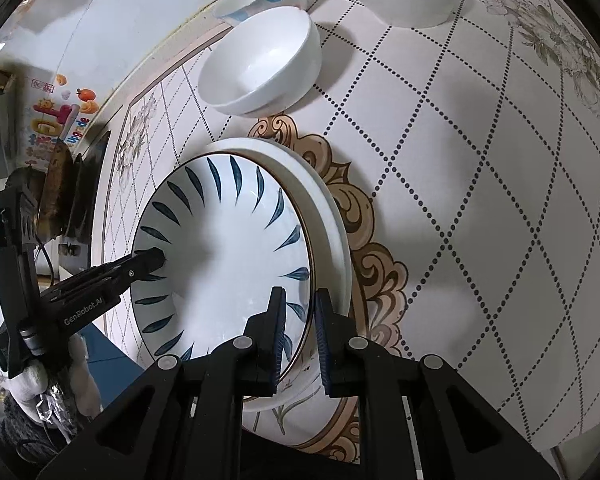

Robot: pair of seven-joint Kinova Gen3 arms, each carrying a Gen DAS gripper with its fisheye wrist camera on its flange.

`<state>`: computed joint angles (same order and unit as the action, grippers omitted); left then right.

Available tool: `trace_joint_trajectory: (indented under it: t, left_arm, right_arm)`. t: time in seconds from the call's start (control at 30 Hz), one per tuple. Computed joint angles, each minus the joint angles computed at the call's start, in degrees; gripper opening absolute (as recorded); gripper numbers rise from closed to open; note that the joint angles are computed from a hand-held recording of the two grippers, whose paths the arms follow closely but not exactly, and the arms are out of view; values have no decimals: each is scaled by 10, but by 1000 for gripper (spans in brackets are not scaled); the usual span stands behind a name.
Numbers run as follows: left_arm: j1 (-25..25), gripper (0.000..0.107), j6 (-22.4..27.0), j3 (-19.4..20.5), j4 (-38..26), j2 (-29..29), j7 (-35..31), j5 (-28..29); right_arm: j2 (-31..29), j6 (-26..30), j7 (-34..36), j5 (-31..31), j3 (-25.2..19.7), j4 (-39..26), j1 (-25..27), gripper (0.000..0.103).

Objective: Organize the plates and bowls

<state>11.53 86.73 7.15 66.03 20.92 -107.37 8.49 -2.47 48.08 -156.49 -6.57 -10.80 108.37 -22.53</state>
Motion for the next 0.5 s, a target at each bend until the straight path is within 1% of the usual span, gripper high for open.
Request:
trace_joint_trajectory:
  t: [0.1, 0.23, 0.33, 0.5]
  left_arm:
    - [2, 18, -6, 0, 5, -1, 1, -2]
    - [4, 19, -7, 0, 4, 1, 3, -2]
    - [4, 19, -1, 1, -2, 6, 4, -1]
    - [1, 19, 11, 0, -13, 16, 14, 6]
  right_arm:
    - [-3, -12, 0, -2, 1, 8, 2, 16]
    - [-3, -10, -3, 2, 0, 7, 2, 16]
    - [-4, -14, 5, -13, 4, 9, 5, 19]
    - [-5, -13, 6, -29, 8, 10, 10, 19]
